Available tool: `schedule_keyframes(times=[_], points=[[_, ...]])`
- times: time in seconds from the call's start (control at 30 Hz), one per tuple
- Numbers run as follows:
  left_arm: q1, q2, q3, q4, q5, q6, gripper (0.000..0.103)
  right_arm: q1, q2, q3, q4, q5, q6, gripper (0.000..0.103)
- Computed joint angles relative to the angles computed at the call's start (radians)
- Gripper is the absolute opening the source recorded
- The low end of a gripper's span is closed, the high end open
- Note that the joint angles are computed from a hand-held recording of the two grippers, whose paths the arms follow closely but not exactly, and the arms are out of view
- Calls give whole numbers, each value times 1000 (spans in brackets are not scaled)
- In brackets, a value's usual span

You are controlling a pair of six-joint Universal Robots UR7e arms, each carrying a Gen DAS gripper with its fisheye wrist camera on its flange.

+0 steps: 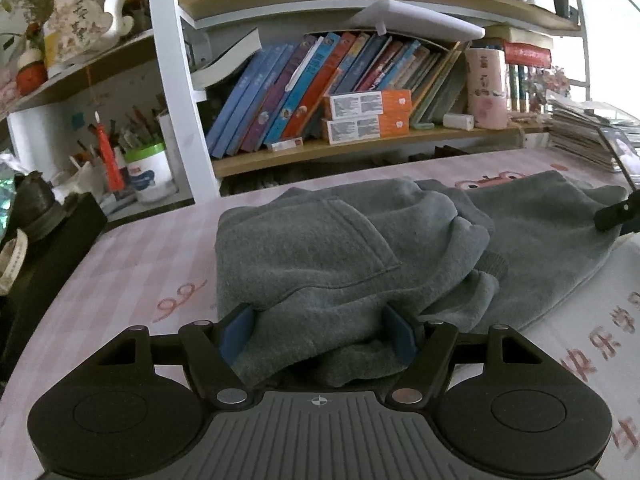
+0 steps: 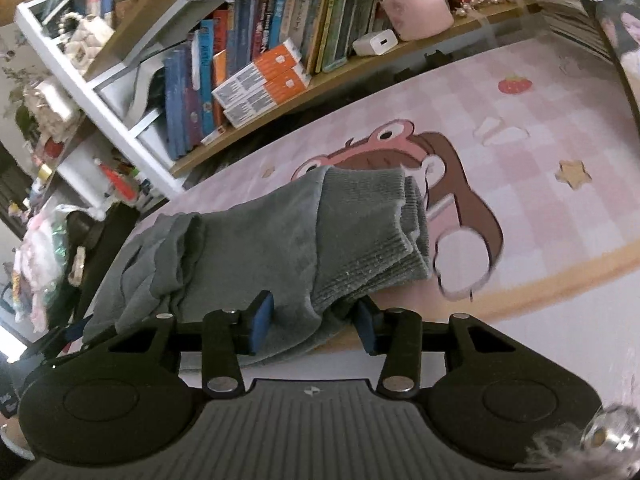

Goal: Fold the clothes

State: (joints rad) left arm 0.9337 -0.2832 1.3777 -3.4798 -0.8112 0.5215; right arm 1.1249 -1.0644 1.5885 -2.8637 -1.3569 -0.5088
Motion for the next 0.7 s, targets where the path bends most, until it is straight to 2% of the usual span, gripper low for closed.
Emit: schedule_keyframes(times=[0.2, 0.33, 0.5, 0.7], points=[[12, 24, -52, 6, -13, 16, 72, 11, 38, -71, 43, 4, 37, 55], [16, 29, -48, -31, -26, 39, 75, 11, 43, -87, 64, 9, 55, 55], [19, 26, -44, -52, -46, 43, 83, 4, 48, -110, 80, 26, 143, 55], [27, 15, -34, -54, -73, 12, 89, 17, 62, -123, 64, -1, 209, 55]])
